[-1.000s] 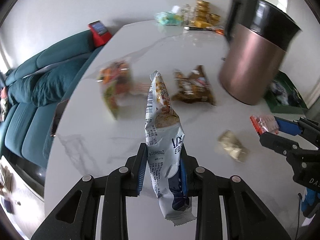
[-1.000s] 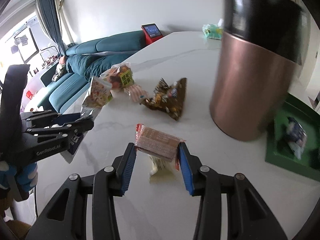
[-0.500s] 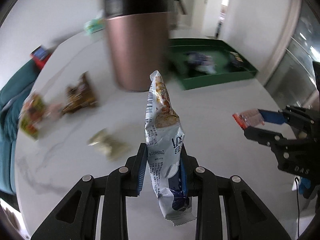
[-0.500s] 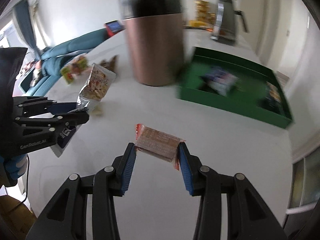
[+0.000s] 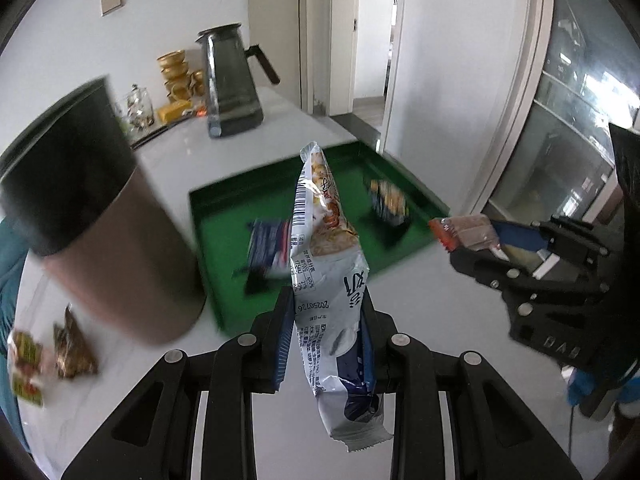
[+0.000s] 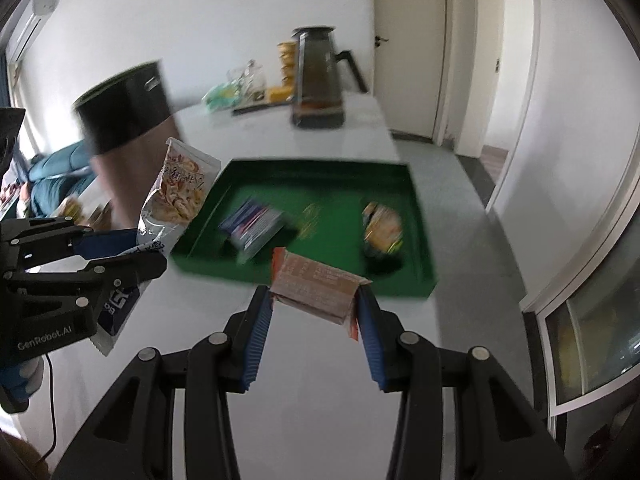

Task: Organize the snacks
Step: 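Carry both snacks to the green tray and release them inside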

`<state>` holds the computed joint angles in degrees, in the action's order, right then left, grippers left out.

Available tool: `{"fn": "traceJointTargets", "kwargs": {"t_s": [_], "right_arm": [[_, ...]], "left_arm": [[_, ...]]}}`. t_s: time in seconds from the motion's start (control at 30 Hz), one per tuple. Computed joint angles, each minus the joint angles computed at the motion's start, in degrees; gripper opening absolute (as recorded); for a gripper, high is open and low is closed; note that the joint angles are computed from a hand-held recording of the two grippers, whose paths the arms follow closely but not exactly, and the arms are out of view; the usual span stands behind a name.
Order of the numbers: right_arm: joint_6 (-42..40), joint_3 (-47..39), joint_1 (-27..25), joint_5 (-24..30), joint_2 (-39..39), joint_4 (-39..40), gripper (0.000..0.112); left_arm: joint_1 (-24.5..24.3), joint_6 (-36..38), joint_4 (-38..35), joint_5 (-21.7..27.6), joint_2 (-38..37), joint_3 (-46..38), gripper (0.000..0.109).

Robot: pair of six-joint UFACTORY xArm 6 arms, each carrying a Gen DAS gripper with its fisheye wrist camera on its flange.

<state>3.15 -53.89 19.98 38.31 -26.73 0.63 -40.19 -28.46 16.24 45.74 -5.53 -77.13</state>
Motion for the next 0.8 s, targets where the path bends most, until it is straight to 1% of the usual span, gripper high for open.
{"fn": "traceJointTargets", "kwargs": {"t_s": [0.1, 0.2, 0.23, 0.3, 0.33, 0.6, 0.67, 0.8], "right_arm": [[-2.4, -2.7, -1.6, -2.2, 4.9, 1.3, 0.023], [-4.7, -5.1, -2.7, -3.7, 10.3, 2.8, 0.023], [-5.4, -5.5, -3.1, -4.1, 11.6, 3.4, 0.023], [-6.4, -6.2, -3.7, -4.7, 13.9, 3.7, 0.023], [-6.7, -6.5, -3.9, -4.8, 15.0, 3.8, 0.023], [-8.1, -8.2, -5.5, -5.3, 21.1, 4.8, 0.024], [-7.7, -9.1, -5.3, -5.7, 22.7, 3.9, 0.024], [-6.8, -11.9, -4.7, -6.8, 26.2, 2.6, 0.026]], "left_arm": [[0.9, -0.1, -0.2, 0.3, 7.0, -7.3, 0.025], [1.7, 0.1, -1.3, 0.8, 12.2, -11.9, 0.025], [2.0, 0.3, -1.7, 0.1, 12.3, -10.9, 0.025], [2.4, 1.0, -3.9, 0.6, 15.3, -12.9, 0.025], [2.7, 1.3, -4.7, 0.5, 15.4, -12.5, 0.025], [3.5, 1.7, -5.7, 3.1, 23.2, -19.0, 0.025], [3.5, 0.6, -3.8, 4.0, 25.1, -21.4, 0.025], [3.5, -2.3, 0.7, 7.8, 28.5, -26.1, 0.025]]}}
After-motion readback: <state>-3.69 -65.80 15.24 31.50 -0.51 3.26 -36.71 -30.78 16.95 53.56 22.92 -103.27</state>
